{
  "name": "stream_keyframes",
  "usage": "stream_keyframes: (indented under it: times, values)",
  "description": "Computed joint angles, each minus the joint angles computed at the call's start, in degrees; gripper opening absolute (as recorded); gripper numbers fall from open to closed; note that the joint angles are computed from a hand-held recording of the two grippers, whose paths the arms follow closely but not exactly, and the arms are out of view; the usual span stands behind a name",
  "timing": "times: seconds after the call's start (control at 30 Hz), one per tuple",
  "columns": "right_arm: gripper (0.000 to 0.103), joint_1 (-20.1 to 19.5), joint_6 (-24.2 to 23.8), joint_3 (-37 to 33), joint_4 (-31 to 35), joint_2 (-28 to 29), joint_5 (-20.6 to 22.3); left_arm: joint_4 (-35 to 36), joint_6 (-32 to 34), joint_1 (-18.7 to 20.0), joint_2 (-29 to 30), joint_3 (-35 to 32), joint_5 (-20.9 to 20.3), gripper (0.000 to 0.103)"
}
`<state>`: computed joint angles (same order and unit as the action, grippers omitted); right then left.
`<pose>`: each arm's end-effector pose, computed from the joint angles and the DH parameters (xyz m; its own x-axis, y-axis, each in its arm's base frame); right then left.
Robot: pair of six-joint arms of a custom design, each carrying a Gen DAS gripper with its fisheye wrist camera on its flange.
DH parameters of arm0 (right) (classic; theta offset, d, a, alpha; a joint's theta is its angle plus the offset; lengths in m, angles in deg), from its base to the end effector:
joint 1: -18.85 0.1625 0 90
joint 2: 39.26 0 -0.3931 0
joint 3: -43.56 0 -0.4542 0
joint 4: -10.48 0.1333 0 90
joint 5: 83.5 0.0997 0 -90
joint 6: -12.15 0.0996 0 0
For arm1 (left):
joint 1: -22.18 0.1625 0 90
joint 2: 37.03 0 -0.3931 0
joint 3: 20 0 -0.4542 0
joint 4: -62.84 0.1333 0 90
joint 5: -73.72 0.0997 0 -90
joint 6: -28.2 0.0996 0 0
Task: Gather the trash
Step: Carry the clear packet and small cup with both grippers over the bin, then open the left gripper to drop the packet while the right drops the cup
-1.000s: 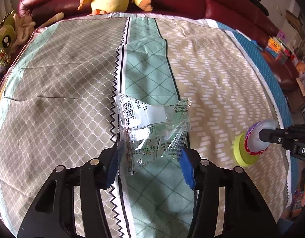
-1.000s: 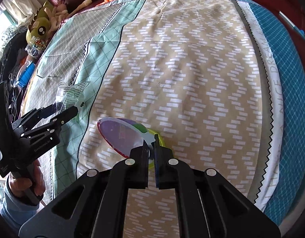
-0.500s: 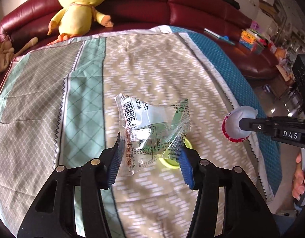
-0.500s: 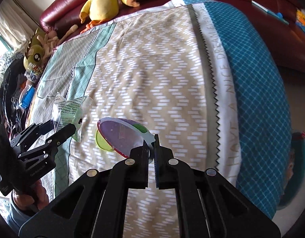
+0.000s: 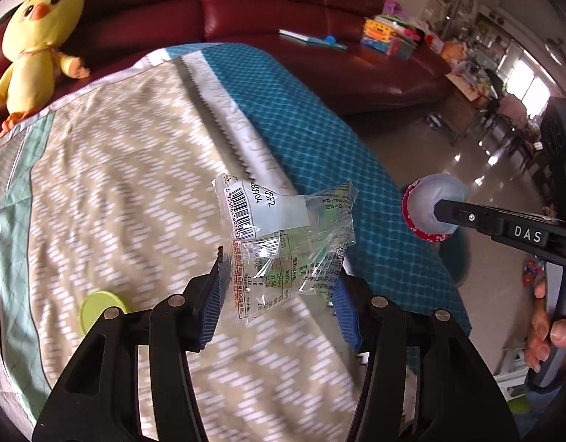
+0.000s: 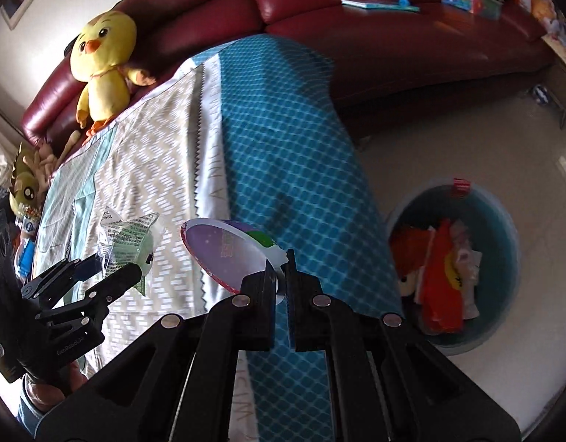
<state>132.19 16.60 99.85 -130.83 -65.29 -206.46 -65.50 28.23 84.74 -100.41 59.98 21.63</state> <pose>0.4168 -0.7662 0.0639 -0.8739 -0.0860 0.4783 -0.3029 0.8662 -0.3975 -0.1652 -0.7403 0.3481 -0.8049 0.1620 -0.5709 0.4285 0.8243 -0.3701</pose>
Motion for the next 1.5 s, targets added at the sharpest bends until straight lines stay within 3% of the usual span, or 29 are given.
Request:
stream_keyframes:
  times: [0.33,0.53,0.8,0.9,0.97,1.0,1.37,1.47,1.5]
  values:
    - [0.005,-4.4,1.3,14.9,-11.3,-11.1,-5.0,1.8,3.6,-2.6,10.6,-7.9,-3.9,0.056]
    - [0.005,-7.7,4.3,21.2,-14.0,-16.5,-5.6,4.4,5.0,-3.6,16.5,-12.4,-6.3,0.057]
    - [0.006,-10.2,5.7,22.3,-12.5,-18.3,-4.6,10.6,5.0,-3.7,25.1,-21.2,-8.4,0.058]
    - [0.006,-10.7,5.9,22.5,-12.4,-19.0,-4.7,13.3,5.3,-3.7,29.1,-25.8,-9.2,0.070]
    - [0.007,-11.2,6.1,22.4,-12.1,-19.2,-4.7,14.0,6.1,-3.7,31.3,-28.2,-8.8,0.085]
    - [0.007,-11.4,6.2,22.2,-11.9,-19.2,-4.7,14.0,6.4,-3.8,32.3,-29.1,-8.2,0.086]
    - [0.007,-12.2,5.7,19.6,-9.0,-17.7,-2.8,12.8,4.6,-3.9,32.6,-28.4,-5.7,0.095]
    - [0.012,-12.1,5.2,18.6,-7.8,-16.9,-1.9,11.6,4.1,-3.9,31.0,-26.4,-5.2,0.098]
    - [0.033,-12.1,4.8,18.2,-7.2,-16.7,-1.0,11.4,3.8,-3.9,30.5,-25.9,-5.2,0.098]
